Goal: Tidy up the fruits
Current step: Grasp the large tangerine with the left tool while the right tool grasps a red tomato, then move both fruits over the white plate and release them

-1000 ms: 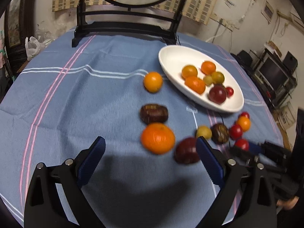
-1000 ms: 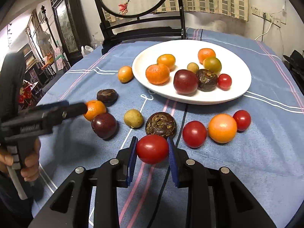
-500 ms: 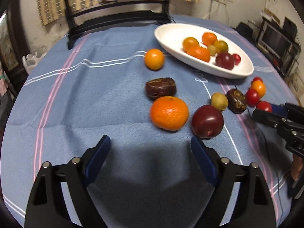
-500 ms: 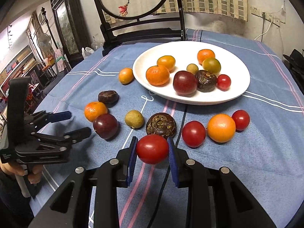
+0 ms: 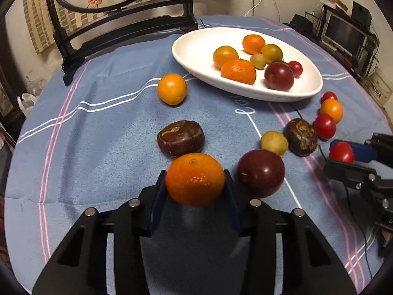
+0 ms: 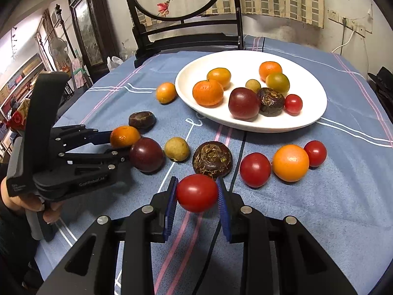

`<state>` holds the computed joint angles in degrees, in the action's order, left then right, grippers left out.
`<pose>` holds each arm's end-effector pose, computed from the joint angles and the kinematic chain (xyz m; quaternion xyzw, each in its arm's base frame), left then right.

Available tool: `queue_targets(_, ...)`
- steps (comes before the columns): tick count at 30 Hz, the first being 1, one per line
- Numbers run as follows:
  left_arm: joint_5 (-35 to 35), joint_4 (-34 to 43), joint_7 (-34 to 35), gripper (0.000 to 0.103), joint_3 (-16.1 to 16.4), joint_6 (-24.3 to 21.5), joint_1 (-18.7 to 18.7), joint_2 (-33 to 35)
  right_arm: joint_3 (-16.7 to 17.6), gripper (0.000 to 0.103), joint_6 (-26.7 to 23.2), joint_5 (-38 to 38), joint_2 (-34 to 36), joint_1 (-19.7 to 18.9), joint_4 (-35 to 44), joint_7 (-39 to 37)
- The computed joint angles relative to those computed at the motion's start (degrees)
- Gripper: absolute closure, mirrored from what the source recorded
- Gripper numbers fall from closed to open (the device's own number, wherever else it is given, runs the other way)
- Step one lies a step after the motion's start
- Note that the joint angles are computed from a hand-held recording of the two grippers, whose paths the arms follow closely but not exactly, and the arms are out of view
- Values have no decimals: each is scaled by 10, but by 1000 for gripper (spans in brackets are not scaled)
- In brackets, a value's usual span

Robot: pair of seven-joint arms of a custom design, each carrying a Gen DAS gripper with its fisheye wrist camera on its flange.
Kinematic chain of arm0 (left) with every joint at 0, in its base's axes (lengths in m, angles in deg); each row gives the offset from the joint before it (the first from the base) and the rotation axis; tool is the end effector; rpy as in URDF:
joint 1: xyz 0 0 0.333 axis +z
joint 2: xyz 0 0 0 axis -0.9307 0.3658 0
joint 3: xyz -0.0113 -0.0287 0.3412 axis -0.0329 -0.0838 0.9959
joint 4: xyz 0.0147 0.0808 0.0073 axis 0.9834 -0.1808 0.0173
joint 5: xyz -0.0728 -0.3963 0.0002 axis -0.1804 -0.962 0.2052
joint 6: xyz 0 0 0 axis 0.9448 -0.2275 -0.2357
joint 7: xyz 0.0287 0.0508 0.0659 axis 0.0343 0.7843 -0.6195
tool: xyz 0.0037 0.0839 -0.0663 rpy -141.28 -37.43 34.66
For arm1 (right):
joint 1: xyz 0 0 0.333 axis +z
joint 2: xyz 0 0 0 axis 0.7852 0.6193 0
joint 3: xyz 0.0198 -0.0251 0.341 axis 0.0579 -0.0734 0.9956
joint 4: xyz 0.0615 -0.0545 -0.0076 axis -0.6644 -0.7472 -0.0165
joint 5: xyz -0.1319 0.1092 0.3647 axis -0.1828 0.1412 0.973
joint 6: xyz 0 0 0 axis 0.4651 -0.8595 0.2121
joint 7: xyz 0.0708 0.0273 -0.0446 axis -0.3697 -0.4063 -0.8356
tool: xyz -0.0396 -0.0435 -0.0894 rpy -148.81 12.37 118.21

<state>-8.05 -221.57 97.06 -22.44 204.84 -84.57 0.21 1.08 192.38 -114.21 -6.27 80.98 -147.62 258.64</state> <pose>0.4417 -0.1926 0.3694 -0.4503 0.8436 -0.2417 0.1644 0.4095 0.3825 0.4363 -0.6551 0.6849 -0.1660 0.2725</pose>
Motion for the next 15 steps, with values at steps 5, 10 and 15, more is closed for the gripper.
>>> queue_targets(5, -90, -14, 66, 60, 28, -19, -41, -34, 0, 71, 0, -10, -4, -1, -3, 14)
queue_targets(10, -179, -20, 138, 60, 62, -32, -86, -76, 1, 72, 10, -64, -21, -11, -12, 76)
queue_targets(15, -244, 2, 175, 60, 68, -60, -99, -92, 6, 72, 3, -103, -48, -24, -17, 119)
